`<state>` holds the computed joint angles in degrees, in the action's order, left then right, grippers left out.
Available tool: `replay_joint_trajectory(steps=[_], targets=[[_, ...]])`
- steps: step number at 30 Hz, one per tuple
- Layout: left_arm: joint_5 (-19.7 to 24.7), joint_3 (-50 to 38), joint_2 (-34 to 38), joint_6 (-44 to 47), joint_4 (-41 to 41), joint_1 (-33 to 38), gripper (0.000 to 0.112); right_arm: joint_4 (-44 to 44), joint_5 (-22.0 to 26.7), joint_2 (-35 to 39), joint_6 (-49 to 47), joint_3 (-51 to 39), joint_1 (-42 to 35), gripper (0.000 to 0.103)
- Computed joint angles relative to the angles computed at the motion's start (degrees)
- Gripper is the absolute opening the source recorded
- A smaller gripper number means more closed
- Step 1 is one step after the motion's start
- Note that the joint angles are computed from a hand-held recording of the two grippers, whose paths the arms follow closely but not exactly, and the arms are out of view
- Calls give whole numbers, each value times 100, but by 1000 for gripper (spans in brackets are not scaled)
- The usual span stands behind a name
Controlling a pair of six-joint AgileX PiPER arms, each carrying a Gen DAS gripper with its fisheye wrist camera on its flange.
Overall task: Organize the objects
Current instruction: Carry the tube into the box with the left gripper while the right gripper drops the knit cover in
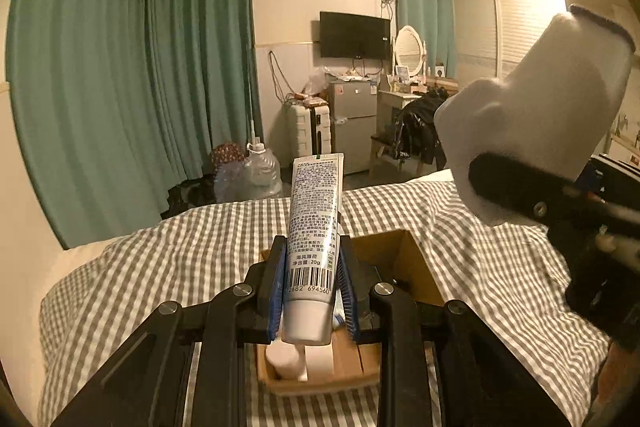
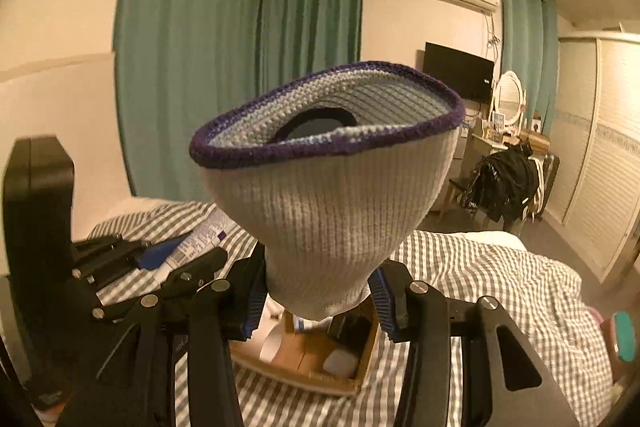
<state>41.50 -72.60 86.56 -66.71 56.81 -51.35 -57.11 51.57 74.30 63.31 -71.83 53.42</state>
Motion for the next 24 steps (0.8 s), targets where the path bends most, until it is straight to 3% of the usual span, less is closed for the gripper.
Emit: replay_joint_trajectory(steps=[6, 13, 18, 21, 24], targets=[[-1002, -810, 963, 1220, -1100, 916, 24, 1035, -1383, 592, -724, -327, -1521, 44], [-1882, -1479, 1971, 3067, -2830, 1497, 24, 1420, -2130, 1347, -1057, -578, -2295, 44], [-1609, -1793, 2652, 3176, -2960, 1479, 24, 1988, -2758, 1850, -1247, -144, -2769, 44], [-1384, -2005, 2923, 3530, -3416, 1547, 24, 2650, -2745, 2183, -1766, -129, -2910, 44], [-1320, -1967, 2996, 3347, -3274, 1526, 24, 2468, -2648, 2258, -1586, -15, -2801, 44]])
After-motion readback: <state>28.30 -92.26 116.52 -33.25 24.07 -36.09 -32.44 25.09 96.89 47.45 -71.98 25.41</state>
